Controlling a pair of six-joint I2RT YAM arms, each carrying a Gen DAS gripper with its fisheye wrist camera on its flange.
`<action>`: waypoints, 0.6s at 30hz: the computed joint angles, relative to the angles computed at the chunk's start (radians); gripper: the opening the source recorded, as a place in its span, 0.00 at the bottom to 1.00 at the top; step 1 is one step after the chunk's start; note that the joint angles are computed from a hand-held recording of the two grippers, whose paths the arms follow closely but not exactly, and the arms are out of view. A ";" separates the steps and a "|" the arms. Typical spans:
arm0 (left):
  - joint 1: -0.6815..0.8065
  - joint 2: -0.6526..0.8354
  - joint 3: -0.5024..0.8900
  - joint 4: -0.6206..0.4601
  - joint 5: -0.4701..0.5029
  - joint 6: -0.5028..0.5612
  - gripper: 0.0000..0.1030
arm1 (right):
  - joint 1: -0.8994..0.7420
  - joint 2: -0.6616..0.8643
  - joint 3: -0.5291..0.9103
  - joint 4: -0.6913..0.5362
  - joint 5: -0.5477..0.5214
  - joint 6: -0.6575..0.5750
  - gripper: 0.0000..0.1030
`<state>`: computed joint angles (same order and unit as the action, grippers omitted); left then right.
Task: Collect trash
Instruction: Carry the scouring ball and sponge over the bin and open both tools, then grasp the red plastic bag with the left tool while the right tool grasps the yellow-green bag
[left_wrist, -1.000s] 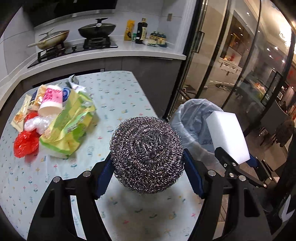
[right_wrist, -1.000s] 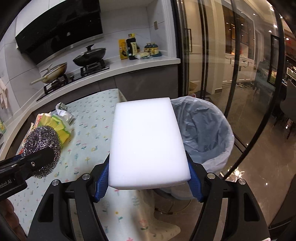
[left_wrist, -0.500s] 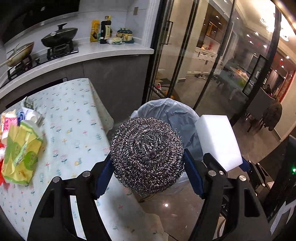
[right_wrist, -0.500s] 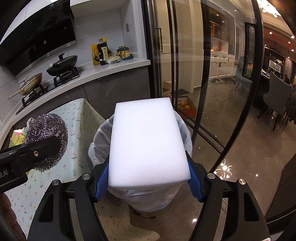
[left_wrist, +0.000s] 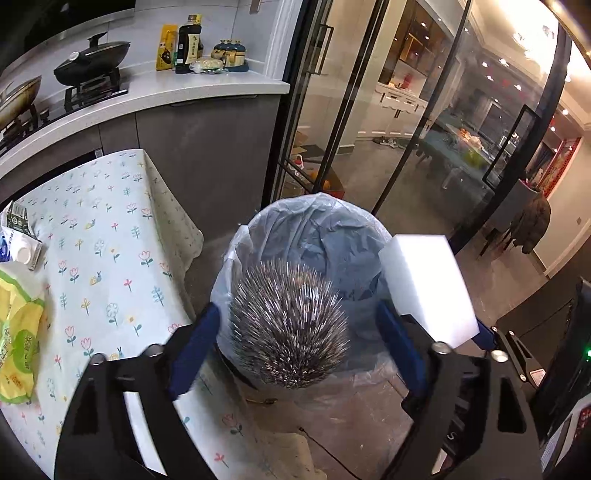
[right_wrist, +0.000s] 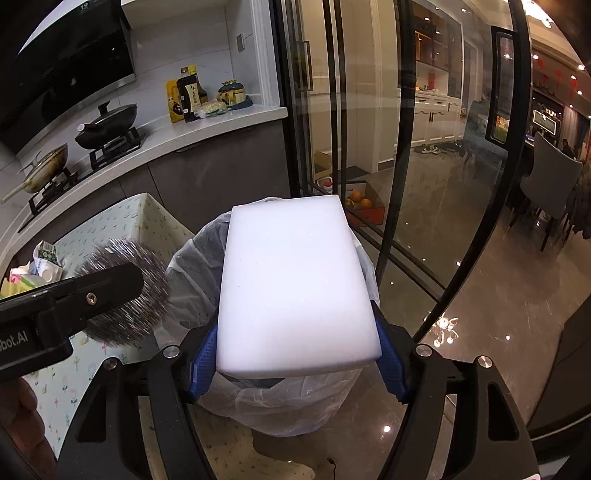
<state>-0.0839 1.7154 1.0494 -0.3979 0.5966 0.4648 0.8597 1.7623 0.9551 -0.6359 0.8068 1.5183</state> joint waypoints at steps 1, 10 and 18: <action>0.004 -0.011 -0.009 0.016 0.006 -0.010 0.86 | 0.004 0.002 0.010 -0.017 0.013 0.015 0.78; 0.083 -0.035 0.015 0.011 0.031 -0.039 0.88 | 0.056 0.020 0.091 -0.082 0.052 0.043 0.81; 0.262 -0.033 0.070 -0.035 0.061 -0.005 0.88 | 0.115 0.113 0.270 -0.102 0.063 -0.042 0.81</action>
<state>0.1786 1.6827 1.1198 -0.4333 0.6571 0.4598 0.9742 1.8758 1.2251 -0.7383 0.8701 1.4764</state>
